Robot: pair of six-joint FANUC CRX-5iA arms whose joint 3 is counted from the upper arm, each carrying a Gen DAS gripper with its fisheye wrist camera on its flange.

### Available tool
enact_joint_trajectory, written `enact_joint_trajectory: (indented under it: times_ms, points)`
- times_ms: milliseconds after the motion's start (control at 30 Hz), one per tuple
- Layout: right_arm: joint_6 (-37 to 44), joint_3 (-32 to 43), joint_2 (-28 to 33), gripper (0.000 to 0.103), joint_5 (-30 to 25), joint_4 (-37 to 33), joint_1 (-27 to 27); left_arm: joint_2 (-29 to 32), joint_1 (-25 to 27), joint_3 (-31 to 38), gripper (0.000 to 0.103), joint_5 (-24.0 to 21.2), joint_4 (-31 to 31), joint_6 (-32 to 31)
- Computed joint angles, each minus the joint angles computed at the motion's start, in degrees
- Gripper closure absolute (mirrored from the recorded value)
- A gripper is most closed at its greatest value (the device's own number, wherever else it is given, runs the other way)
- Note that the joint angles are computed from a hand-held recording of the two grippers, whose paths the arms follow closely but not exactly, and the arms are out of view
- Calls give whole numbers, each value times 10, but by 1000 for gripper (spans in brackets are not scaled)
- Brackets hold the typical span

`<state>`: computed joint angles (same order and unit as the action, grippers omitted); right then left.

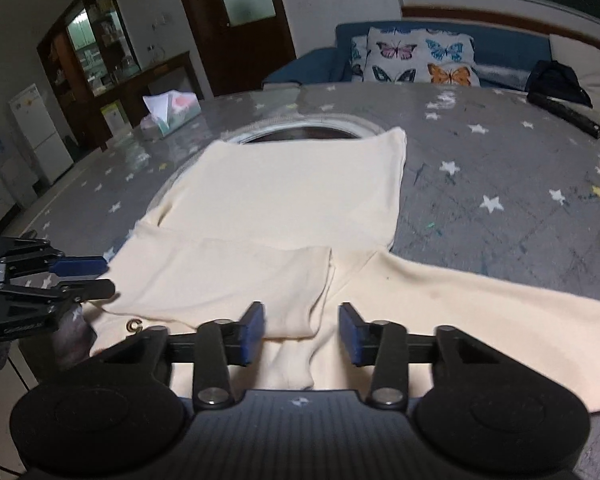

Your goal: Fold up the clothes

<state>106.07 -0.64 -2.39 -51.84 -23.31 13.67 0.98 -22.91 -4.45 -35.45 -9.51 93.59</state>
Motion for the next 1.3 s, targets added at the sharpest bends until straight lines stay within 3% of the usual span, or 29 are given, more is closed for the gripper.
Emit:
enact_joint_trajectory:
  times_ms: [33, 167, 267, 333, 400, 467, 633, 767, 933, 1100, 1200, 1300]
  points:
    - [2, 0, 1, 79, -1, 1, 1, -5, -1, -5, 70, 1, -5, -3]
    - [-3, -4, -4, 95, 10, 17, 15, -14, -8, -13, 69, 1, -32, -12]
    - [-1, -1, -5, 98, 13, 23, 21, -11, -10, -14, 69, 2, -42, -19]
    - [-1, 1, -6, 99, 16, 27, 24, -13, -7, -20, 77, 12, -31, -32]
    - [0, 4, -7, 99, 20, 28, 26, -13, -8, -21, 95, 15, -36, -28]
    - [2, 8, -9, 99, 24, 26, 27, -17, -10, -20, 97, 18, -50, -9]
    - [22, 16, -22, 99, 22, -13, 13, -37, -14, -22, 98, 19, -95, 60]
    - [21, 15, -10, 97, -26, -31, 4, -38, -20, -16, 98, -11, -119, 97]
    - [22, 2, -6, 92, -42, -6, 14, -35, -3, -14, 94, -28, -71, 57]
    - [37, 3, -17, 92, 0, 6, 21, -33, 8, -9, 94, 7, -36, 30]
    - [53, 16, -3, 90, -3, -7, 22, -7, 17, 9, 94, 23, -2, 11]
    - [54, 13, 6, 84, 0, -3, 29, 36, 19, 45, 94, 9, 5, 12]
